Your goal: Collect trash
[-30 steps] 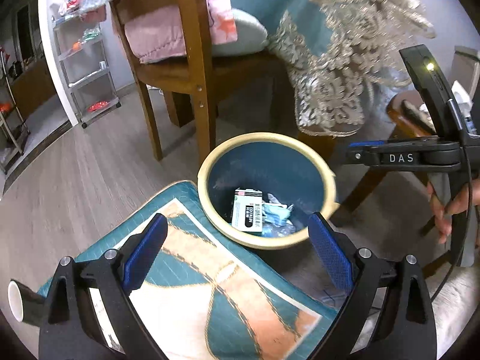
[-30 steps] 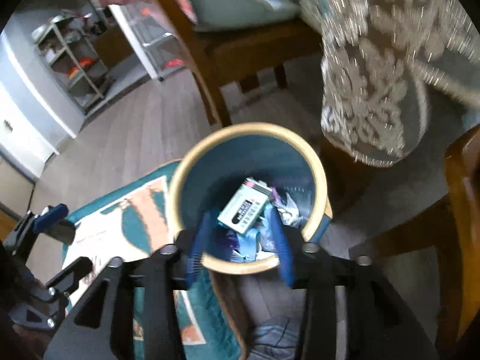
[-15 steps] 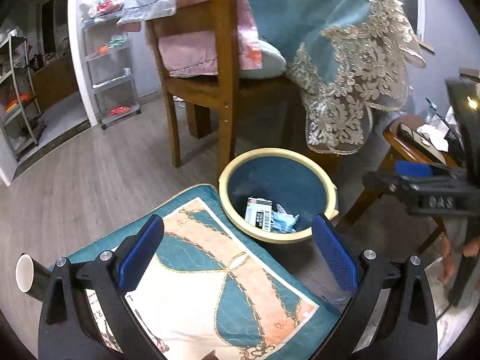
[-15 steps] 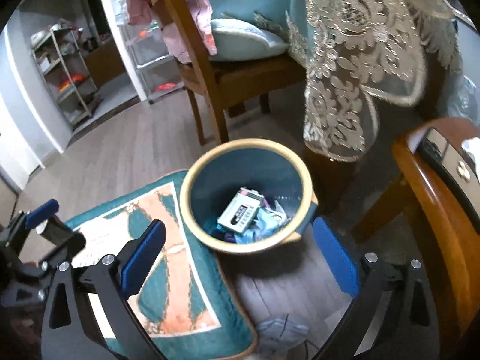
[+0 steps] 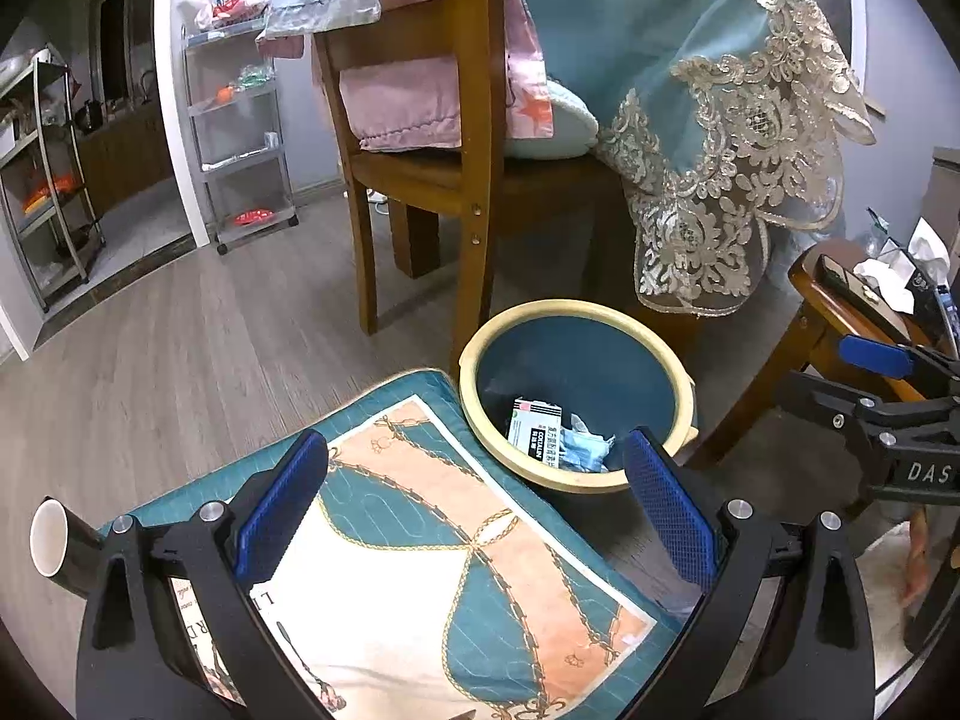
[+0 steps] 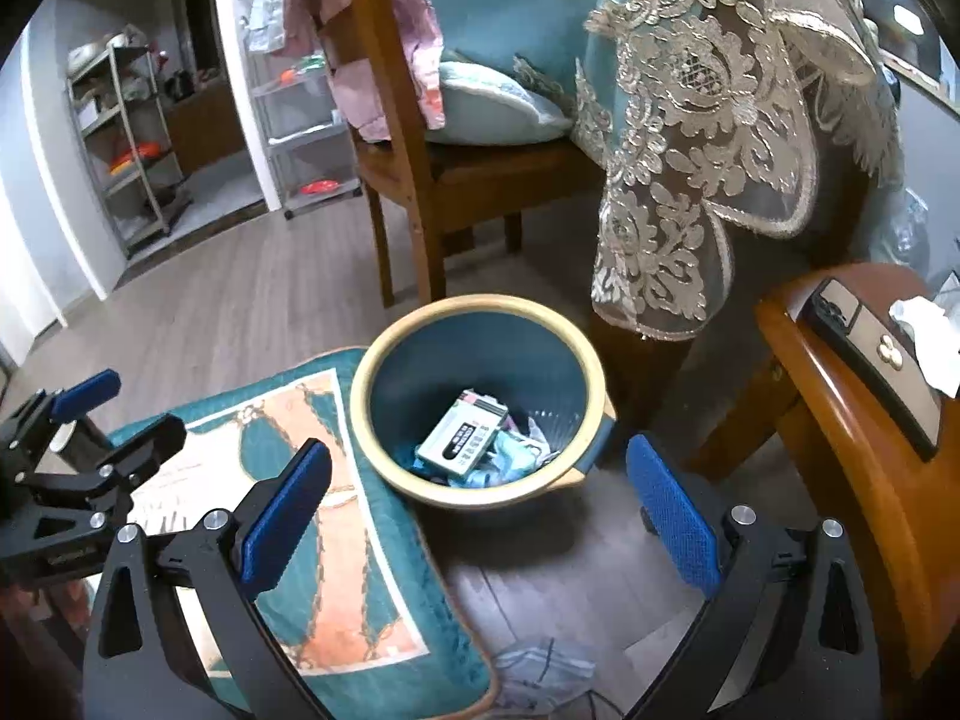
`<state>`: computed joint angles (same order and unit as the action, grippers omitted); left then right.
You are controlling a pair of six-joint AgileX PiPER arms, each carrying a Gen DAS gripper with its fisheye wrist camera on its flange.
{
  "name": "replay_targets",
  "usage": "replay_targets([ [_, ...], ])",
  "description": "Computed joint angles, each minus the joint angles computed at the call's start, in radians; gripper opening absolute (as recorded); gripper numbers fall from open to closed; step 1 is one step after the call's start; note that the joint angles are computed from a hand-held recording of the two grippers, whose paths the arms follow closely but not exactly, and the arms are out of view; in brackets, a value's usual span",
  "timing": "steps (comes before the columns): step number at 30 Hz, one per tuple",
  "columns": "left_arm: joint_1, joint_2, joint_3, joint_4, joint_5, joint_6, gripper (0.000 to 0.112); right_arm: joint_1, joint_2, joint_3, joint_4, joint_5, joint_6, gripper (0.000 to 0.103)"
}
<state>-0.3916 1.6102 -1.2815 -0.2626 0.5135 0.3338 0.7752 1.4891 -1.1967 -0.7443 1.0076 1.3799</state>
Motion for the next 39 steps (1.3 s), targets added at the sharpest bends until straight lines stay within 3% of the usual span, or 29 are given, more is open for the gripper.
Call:
replay_targets([
  [39, 0.007, -0.008, 0.006, -0.022, 0.018, 0.033, 0.097, -0.011, 0.012, -0.012, 0.015, 0.001, -0.015, 0.098],
])
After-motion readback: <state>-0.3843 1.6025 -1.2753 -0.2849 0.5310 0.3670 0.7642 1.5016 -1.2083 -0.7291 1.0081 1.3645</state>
